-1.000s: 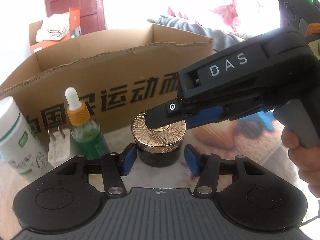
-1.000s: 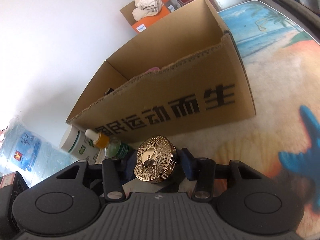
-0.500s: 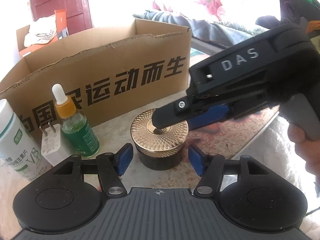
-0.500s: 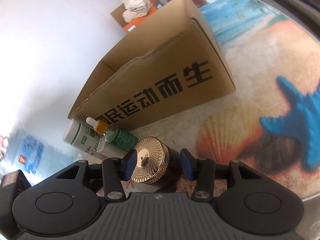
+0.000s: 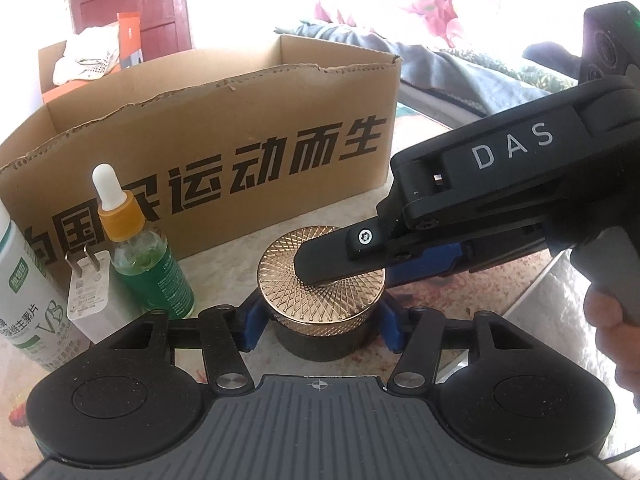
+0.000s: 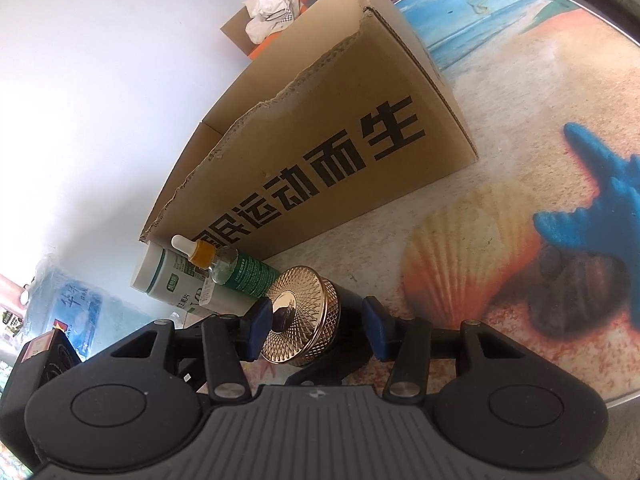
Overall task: Organize rigid objects
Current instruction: 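Lower the right gripper onto the gold-lidded black jar and grasp it, then carry the gold-lidded jar with the right gripper into the box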
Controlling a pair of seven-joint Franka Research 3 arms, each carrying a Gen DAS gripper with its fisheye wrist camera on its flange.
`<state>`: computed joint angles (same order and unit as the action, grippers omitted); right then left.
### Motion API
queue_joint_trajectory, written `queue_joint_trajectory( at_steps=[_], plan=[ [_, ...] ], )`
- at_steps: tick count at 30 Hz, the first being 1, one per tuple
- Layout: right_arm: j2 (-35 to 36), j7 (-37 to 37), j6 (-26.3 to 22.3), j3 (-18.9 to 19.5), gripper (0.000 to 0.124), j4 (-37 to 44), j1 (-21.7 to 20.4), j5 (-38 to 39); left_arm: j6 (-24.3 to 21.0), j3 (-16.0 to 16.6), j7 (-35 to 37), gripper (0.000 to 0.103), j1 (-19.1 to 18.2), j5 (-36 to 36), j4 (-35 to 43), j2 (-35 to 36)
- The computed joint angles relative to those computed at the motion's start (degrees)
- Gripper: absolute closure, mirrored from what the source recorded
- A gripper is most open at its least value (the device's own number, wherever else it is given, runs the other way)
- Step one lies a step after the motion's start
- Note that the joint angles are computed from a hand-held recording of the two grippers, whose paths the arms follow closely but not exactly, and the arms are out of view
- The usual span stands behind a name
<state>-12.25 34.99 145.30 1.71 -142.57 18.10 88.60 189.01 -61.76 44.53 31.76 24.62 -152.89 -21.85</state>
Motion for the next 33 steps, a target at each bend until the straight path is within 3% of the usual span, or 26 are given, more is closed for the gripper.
queue_joint_trajectory(
  at_steps=[5,11,16,22,28,31,33],
  plan=[
    [-0.71,-0.37,1.43,0.51,0.072,-0.17,0.37,-0.85,-0.78,0.94,-0.77,0.047,-0.95,0.06,0.32,0.36],
    [-2.93,1.45,3.12,0.83,0.072,-0.45,1.32,-3.18,-1.85,6.36,-1.82,0.047,-5.87,1.07,-0.03,-0.46],
    [-6.93,-0.57,4.24,0.39,0.072,0.09,2.51,-4.00,-2.39,15.75,-2.15,0.047,-13.73,1.84,-0.04,-2.93],
    [-6.46,-1.95,3.63,-0.68,0.072,6.92,3.05,-7.81,-5.27,25.82,-0.12,0.047,-19.77,3.55,5.48,-1.55],
    [4.52,5.23,-0.44,-0.85,0.072,22.24,1.30,-19.04,-13.91,41.18,8.15,0.047,-32.32,1.56,18.12,9.48],
    [13.31,12.82,-4.40,-0.14,0.072,32.44,-0.60,-26.52,-20.34,47.91,16.09,0.047,-39.14,-6.72,24.87,15.71],
    [19.51,18.89,-7.50,0.68,0.072,39.69,-1.86,-32.40,-24.95,50.51,22.18,0.047,-41.47,-14.37,29.77,19.93]
  ],
)
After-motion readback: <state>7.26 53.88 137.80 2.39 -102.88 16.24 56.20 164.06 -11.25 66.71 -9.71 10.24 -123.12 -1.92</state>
